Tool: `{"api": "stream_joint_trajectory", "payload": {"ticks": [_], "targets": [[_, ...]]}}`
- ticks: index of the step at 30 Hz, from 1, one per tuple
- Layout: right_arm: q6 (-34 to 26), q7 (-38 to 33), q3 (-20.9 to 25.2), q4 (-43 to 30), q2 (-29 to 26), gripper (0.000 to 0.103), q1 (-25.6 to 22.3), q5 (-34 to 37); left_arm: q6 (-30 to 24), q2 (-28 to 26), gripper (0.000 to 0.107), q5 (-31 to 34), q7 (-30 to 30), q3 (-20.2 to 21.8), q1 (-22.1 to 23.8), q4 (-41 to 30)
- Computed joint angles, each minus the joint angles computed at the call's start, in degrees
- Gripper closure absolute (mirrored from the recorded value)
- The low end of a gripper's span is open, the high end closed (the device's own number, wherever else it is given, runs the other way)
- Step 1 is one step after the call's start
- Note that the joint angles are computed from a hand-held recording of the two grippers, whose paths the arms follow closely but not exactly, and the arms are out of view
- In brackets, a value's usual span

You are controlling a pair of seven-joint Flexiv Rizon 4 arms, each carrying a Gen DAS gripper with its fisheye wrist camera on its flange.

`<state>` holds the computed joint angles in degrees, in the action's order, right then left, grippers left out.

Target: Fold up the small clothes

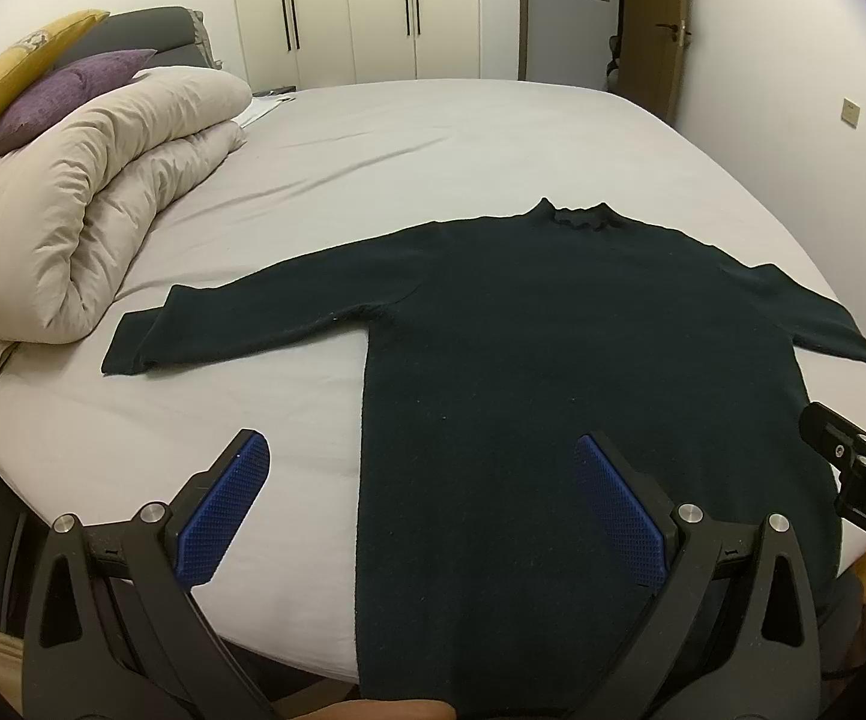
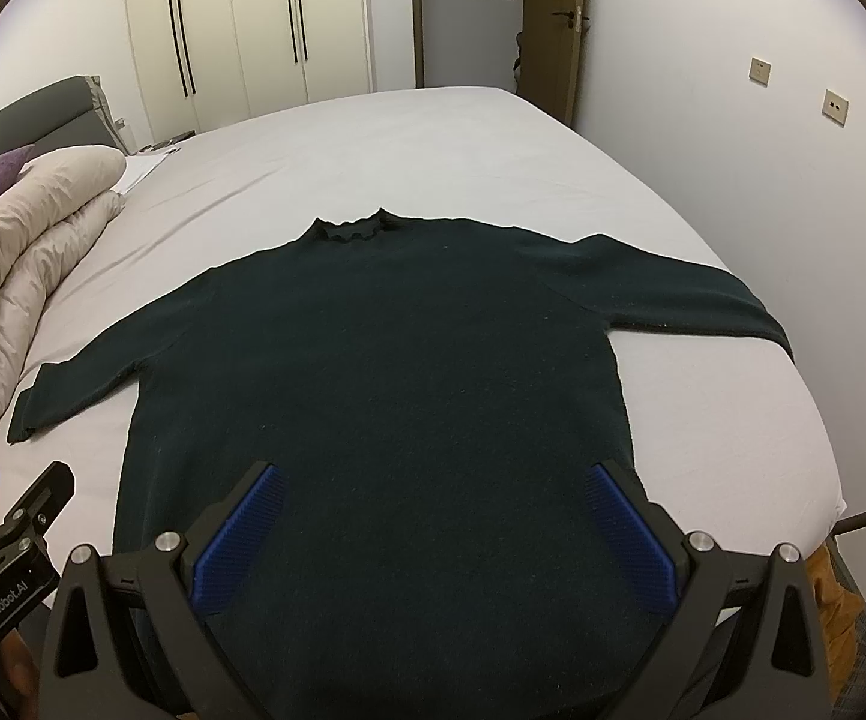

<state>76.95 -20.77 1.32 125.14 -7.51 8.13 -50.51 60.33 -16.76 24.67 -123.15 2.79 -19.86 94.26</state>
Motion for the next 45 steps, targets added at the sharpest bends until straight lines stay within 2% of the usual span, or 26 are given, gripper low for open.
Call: {"api": "stream_joint_trajectory", "payload": {"ticks": [45], "targets": [[-0.49,-0.99,0.16,-0.68,-0.92,0.0,1.35,-0.14,0.56,0.17,0.004,-1.35,-0.21,0.12,1.34,1.9]]}}
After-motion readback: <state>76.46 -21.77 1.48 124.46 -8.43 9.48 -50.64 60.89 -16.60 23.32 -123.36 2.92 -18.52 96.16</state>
